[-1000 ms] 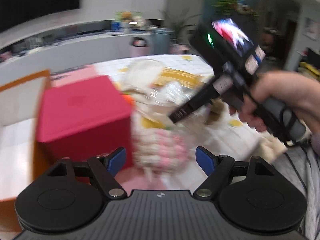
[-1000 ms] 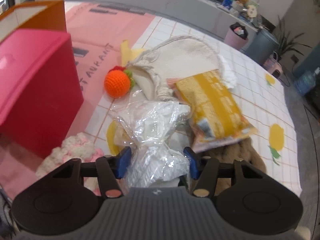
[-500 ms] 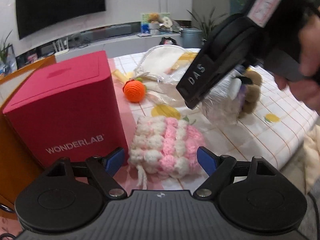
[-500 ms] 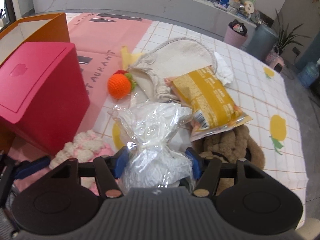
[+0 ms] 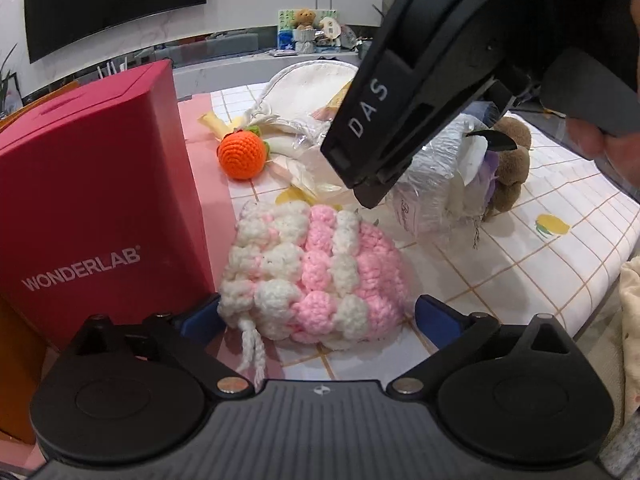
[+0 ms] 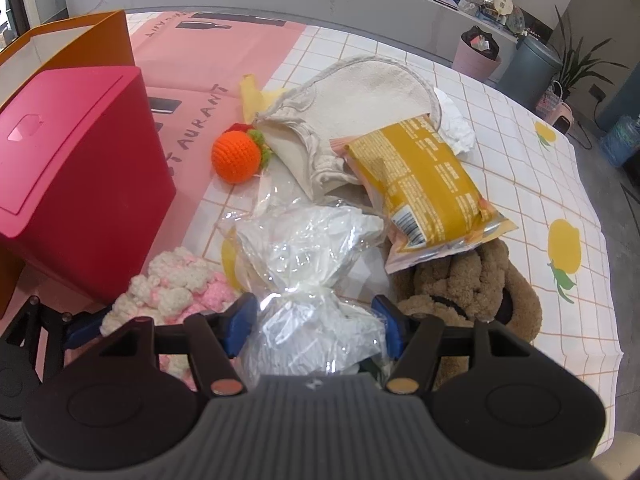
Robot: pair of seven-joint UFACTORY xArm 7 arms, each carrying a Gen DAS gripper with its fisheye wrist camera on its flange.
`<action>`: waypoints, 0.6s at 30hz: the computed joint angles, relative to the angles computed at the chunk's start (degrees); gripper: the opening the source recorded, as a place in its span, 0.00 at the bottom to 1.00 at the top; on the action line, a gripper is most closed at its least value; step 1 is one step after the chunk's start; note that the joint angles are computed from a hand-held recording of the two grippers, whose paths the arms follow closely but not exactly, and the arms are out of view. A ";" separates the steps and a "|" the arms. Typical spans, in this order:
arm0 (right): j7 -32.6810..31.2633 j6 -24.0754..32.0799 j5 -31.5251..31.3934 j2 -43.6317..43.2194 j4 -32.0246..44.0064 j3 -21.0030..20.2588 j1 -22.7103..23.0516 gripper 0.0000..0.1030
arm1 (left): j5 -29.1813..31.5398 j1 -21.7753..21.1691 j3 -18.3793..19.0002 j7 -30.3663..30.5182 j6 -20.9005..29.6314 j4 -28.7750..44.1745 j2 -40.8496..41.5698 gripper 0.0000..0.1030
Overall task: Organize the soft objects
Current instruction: 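Close the right tool on the plastic bundle while the left tool grasps the pink crocheted pouch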
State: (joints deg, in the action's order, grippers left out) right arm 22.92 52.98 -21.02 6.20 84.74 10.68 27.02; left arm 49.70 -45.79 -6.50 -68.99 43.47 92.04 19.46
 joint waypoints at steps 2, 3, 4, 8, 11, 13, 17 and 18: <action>0.21 0.31 -0.29 0.05 0.11 0.03 0.13 0.61 | 3.05 -0.68 0.71 -2.55 -1.12 -1.28 -0.35 1.00; 0.18 0.31 -0.28 0.08 0.13 0.06 0.17 0.61 | 4.69 -0.96 1.01 -4.04 -1.45 -1.61 -0.36 1.00; 0.14 0.28 -0.24 0.06 0.10 0.09 0.21 0.61 | 6.56 -1.36 1.26 -5.91 -1.72 -2.02 -0.16 1.00; 0.13 0.58 -0.56 0.13 0.07 0.13 0.40 0.61 | 8.95 -1.28 0.79 -8.15 -2.40 -2.59 -0.25 1.00; 0.43 0.86 -0.81 0.29 0.16 0.04 0.45 0.61 | 9.69 -0.79 0.75 -8.02 -3.45 -2.12 0.18 0.93; 0.95 0.92 -1.31 0.29 0.16 -0.07 0.48 0.61 | 10.24 -0.76 0.62 -7.04 -4.14 -1.88 0.32 0.76; 1.85 0.33 -1.47 -0.15 -0.37 -0.22 0.23 0.62 | 10.30 0.13 0.07 -3.14 -8.70 -3.16 -0.26 0.12; 1.77 0.19 -1.13 -0.23 -0.47 -0.19 0.11 0.61 | 10.40 -0.16 0.11 -2.04 -8.27 -2.93 -0.14 0.11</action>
State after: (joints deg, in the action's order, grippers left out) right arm 24.69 53.17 -22.15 5.97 84.28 10.49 27.13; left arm 60.09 -45.95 -6.39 -71.03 35.20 89.11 19.32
